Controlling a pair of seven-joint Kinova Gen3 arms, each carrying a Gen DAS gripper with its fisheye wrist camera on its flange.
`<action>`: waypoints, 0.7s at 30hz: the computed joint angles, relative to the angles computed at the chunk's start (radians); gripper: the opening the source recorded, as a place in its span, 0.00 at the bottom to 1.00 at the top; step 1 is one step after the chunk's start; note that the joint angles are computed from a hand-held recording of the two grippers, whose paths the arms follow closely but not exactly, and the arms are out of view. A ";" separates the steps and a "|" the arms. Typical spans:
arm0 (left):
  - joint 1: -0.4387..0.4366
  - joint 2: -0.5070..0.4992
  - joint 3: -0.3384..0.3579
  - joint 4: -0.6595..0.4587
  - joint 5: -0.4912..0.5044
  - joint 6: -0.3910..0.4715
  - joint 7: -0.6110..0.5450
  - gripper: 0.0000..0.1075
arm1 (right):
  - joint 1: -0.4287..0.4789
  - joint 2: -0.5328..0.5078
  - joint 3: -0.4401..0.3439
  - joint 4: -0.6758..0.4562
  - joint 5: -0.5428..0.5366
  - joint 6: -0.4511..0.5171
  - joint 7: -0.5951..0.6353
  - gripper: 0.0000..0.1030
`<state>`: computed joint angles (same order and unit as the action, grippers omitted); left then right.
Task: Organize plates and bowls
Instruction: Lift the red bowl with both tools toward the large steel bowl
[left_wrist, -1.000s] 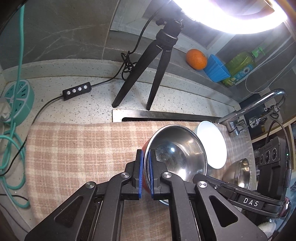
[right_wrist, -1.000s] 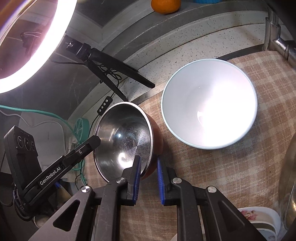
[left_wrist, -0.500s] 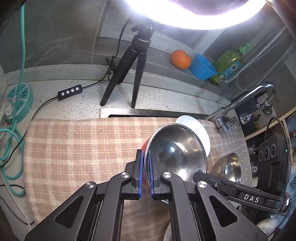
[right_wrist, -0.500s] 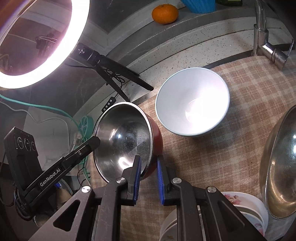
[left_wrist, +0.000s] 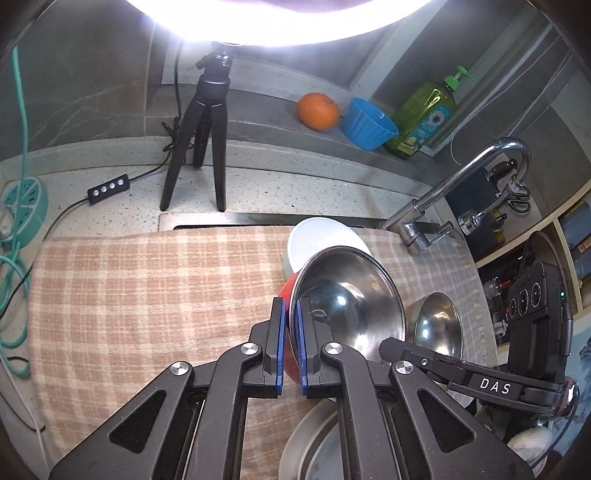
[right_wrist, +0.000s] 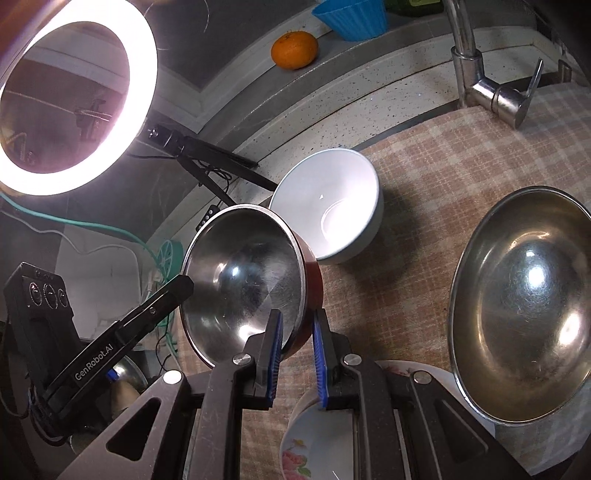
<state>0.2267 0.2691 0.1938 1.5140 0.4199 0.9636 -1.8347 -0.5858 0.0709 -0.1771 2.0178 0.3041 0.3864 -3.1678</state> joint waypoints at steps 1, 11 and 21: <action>0.004 -0.002 0.000 0.001 -0.002 -0.002 0.005 0.04 | 0.000 -0.004 0.000 0.004 0.002 -0.002 -0.001 0.14; 0.040 -0.026 0.010 0.022 -0.011 -0.028 0.039 0.04 | 0.039 -0.059 -0.030 0.045 -0.023 0.010 0.037 0.14; 0.098 -0.039 0.032 0.025 -0.020 -0.045 0.082 0.04 | 0.106 -0.151 -0.083 0.109 -0.050 0.035 0.052 0.14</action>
